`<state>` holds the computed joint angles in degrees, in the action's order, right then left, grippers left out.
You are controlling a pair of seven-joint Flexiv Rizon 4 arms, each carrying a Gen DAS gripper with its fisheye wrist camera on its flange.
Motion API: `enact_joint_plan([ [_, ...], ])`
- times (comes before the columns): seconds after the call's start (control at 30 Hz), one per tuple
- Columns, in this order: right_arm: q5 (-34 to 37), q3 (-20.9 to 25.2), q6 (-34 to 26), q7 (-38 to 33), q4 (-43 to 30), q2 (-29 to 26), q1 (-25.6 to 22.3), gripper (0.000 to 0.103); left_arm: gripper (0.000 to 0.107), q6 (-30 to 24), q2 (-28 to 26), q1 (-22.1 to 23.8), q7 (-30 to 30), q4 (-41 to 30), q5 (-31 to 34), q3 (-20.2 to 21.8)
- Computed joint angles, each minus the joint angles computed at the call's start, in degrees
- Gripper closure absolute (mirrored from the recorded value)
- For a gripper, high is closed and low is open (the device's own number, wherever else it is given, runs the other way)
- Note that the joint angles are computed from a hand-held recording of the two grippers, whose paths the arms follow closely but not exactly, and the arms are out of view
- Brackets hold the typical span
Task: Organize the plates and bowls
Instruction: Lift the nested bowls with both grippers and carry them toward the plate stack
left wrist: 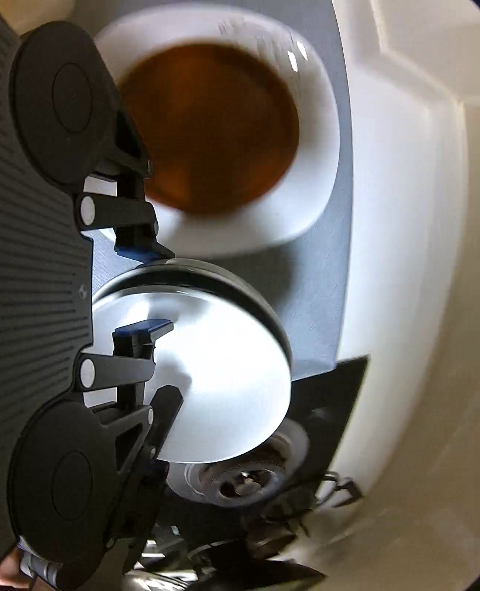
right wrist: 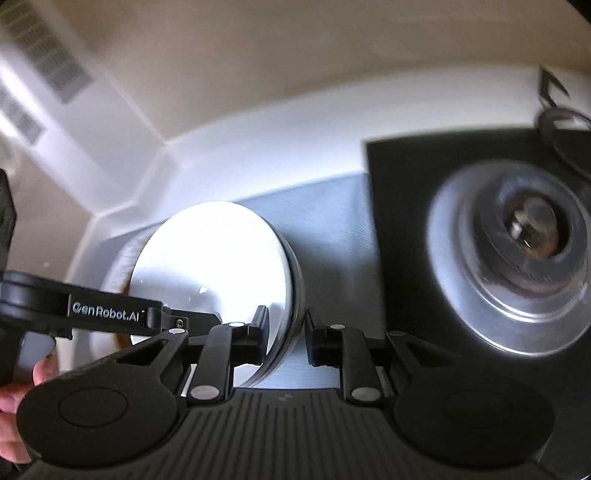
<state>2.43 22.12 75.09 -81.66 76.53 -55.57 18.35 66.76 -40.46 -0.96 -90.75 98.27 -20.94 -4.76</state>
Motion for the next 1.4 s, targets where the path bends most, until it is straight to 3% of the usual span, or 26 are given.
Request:
enact_joint_plan([
  [0.13,-0.73,0.9,-0.01,-1.05,1.11,2.48,2.07,0.081,0.072,4.51,7.2,2.78,0.68,9.25,-2.53,-0.66],
  [0.27,-0.49,4.17,-0.93,-2.83,0.14,2.8,3.73,0.081,0.072,5.91,14.85,3.12,-1.96,17.91,-2.4,3.08],
  [0.43,1.18,9.48,-9.87,-9.09,-5.34,0.7,6.2,0.081,0.073,5.19,23.91,2.77,-7.66,27.31,3.55,10.43],
  [0.57,2.08,11.06,-17.47,-13.85,-10.99,-2.07,9.71,0.081,0.073,1.17,28.47,5.89,-9.65,32.73,5.95,12.99],
  [0.7,2.3,10.05,-25.72,-16.52,-17.57,-5.17,13.88,0.081,0.071,-0.99,28.79,9.62,-8.9,35.99,2.66,12.54],
  [0.9,3.33,5.61,-32.44,-18.2,-21.82,-6.56,18.58,0.082,0.071,-1.64,27.2,12.64,-5.59,37.51,-2.92,11.13],
  [1.03,4.6,2.34,-33.33,-19.86,-21.68,-6.19,20.97,0.083,0.072,-2.08,26.55,14.33,-1.17,38.82,-9.32,9.29],
  [1.3,4.35,-1.56,-33.29,-23.31,-20.54,-4.63,23.44,0.082,0.074,-3.12,25.58,15.04,4.35,39.13,-15.55,8.6],
  [1.4,2.8,-2.67,-33.18,-24.01,-20.16,-4.01,24.1,0.077,0.074,-2.96,25.35,15.48,7.55,39.66,-19.75,7.69],
])
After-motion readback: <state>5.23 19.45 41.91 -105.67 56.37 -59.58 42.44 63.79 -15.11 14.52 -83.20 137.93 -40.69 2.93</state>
